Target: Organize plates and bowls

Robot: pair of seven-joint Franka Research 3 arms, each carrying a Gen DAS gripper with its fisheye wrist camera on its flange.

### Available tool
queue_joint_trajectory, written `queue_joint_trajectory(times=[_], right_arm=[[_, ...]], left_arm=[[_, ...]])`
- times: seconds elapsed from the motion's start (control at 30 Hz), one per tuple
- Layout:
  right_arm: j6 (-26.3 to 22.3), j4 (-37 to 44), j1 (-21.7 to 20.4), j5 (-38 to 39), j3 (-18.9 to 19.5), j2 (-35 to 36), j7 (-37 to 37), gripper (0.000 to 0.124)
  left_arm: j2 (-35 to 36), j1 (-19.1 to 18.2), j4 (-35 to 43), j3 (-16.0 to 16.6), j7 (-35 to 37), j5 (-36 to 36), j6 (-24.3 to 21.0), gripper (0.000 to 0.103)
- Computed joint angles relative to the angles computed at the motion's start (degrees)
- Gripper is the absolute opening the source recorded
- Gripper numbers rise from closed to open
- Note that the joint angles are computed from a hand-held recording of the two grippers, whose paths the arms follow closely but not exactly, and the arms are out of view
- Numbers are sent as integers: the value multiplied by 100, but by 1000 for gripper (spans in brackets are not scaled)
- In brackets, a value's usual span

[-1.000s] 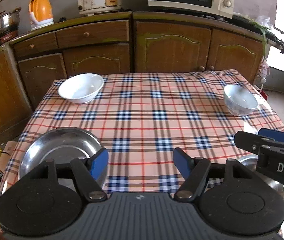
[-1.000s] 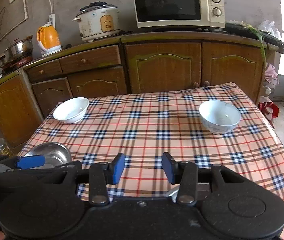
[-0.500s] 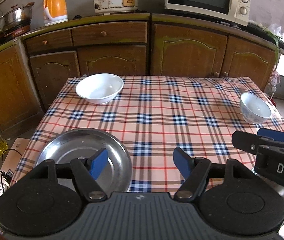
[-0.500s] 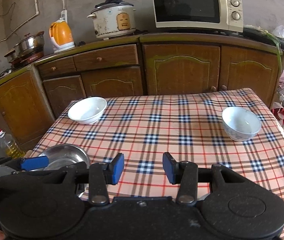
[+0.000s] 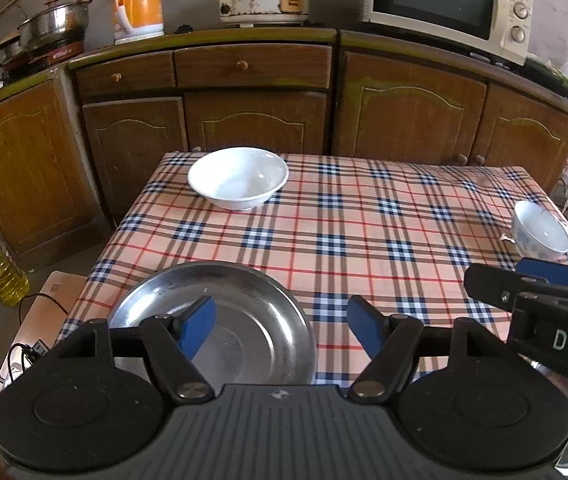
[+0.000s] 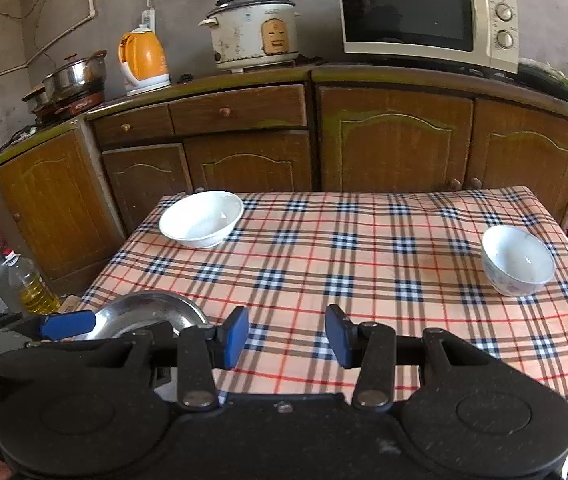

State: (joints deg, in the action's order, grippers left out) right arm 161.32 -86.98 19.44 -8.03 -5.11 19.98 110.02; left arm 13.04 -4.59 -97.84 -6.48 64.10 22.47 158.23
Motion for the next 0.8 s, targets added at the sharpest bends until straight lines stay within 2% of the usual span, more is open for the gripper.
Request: queue_joint_trajectory(times=[0.8], right_arm=[[-672, 1826, 189, 338, 82, 1258, -421, 53]], left_arm=[[424, 304, 458, 101, 214, -349, -124, 75]])
